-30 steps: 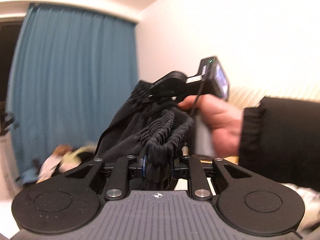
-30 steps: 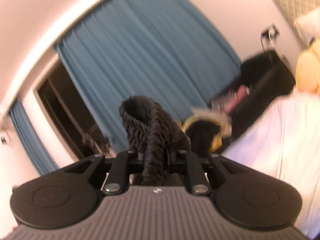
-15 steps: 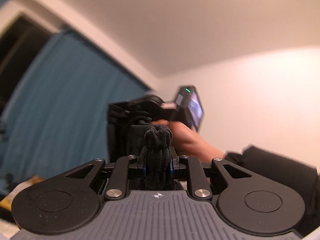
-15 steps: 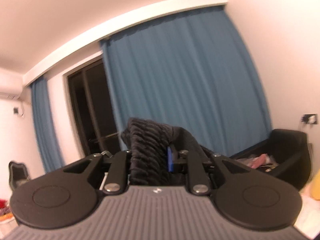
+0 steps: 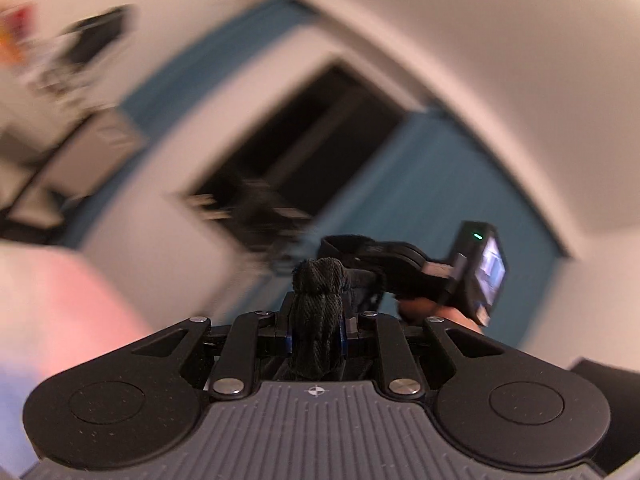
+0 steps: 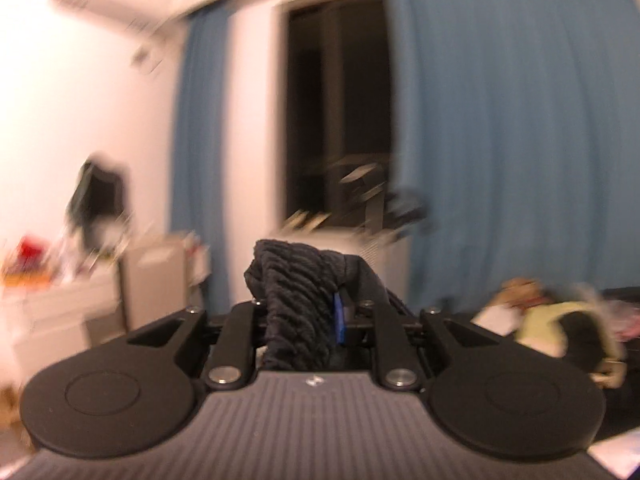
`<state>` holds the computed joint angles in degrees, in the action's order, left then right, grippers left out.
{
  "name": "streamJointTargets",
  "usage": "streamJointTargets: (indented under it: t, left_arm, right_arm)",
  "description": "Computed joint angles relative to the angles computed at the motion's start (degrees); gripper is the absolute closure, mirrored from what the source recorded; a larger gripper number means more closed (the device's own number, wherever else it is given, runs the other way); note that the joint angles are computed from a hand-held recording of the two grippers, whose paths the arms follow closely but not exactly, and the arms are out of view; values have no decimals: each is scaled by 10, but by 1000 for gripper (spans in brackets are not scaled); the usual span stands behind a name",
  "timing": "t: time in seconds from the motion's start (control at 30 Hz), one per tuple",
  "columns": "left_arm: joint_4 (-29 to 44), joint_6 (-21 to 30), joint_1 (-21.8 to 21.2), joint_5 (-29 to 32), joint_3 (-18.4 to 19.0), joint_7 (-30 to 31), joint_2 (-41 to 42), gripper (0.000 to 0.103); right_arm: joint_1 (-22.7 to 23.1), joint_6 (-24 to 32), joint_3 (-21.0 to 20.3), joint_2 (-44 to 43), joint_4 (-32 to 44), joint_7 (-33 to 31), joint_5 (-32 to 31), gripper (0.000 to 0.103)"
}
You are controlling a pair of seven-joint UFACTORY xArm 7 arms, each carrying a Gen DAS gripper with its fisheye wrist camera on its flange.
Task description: Fold clothes
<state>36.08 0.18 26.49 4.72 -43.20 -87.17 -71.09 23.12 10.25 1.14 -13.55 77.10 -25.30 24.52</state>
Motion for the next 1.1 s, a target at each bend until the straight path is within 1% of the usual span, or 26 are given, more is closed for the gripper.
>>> streamJointTargets:
  t: [0.07,0.1,0.13,0.2,0.23,0.3,0.33,0.37,0.4,0.43,0.47,0.5,0.53,0.57,0.6,0.67,0.73,0.77,0.83,0.87,0.9,0.93,1.0,1.03,1.07,1.1]
  left_arm:
    - [-40,37,8,3,4,0,-1,82]
    - [-54,55,12,6,6,-3,4,82]
    - [-77,77,-6,6,26,-3,1,82]
    - [-125,104,-41,1,52,-24,-14,82]
    - [-129,111,-37,6,55,-30,-1,82]
    - [-145,137,-45,13,62,-43,10,82]
    - [-154,131,-48,14,71,-52,18,82]
    - [-162,124,-51,16,79,-61,27,81]
    - [-168,113,-49,19,83,-70,33,80]
    - [-169,117,-53,26,91,-71,33,79]
    - [-166,138,-62,31,93,-73,23,77]
    - [-160,155,-66,38,95,-74,21,75]
    - [-153,173,-69,45,100,-72,23,72]
    - [-148,172,-63,57,97,-83,42,62]
    - [-143,195,-74,53,101,-80,42,51]
    - [-143,209,-95,52,117,-93,42,46]
    - [-139,226,-114,52,131,-103,37,39]
    - [-131,247,-129,53,137,-100,37,30]
    - [-106,299,-164,57,141,-87,42,28]
    - [-94,313,-177,59,145,-80,47,27]
    - [-87,318,-190,56,144,-84,47,23]
    - [-90,306,-208,51,149,-88,45,20]
    - [-89,288,-234,37,160,-94,54,19]
    - [-87,285,-249,27,162,-99,54,19]
    - [-85,284,-263,18,162,-105,53,19]
    - [-74,301,-270,12,154,-113,52,19]
  right_arm:
    - [-2,-17,46,73,10,29,-49,83]
    - [-6,-24,69,112,17,63,-97,84]
    - [-3,-26,84,156,32,106,-157,84]
    - [27,-15,78,244,79,176,-262,84]
    - [41,-5,70,279,100,191,-294,84]
    - [72,14,51,345,138,215,-344,82]
    - [85,15,40,377,165,226,-361,80]
    - [91,10,35,400,187,235,-366,74]
    - [79,2,50,407,189,230,-352,66]
    - [53,3,84,413,193,207,-323,61]
    - [20,12,128,412,193,160,-275,48]
    - [2,19,154,404,185,102,-215,39]
    - [-5,28,167,393,176,46,-155,39]
    - [-9,39,175,383,169,-9,-95,38]
    - [-21,53,185,357,152,-59,-35,35]
    - [-56,86,200,282,102,-151,85,31]
    - [-131,129,235,187,49,-226,205,27]
    - [-191,161,262,134,22,-252,265,22]
    - [-301,239,285,29,-33,-295,378,18]
    - [-345,284,273,-26,-66,-310,422,18]
    - [-367,326,238,-80,-100,-313,446,18]
    - [-368,350,194,-119,-131,-313,453,18]
    - [-383,375,113,-191,-195,-306,445,17]
    - [-395,375,83,-215,-222,-296,432,17]
    - [-413,376,52,-234,-244,-277,412,16]
    - [-434,375,25,-241,-257,-252,391,16]
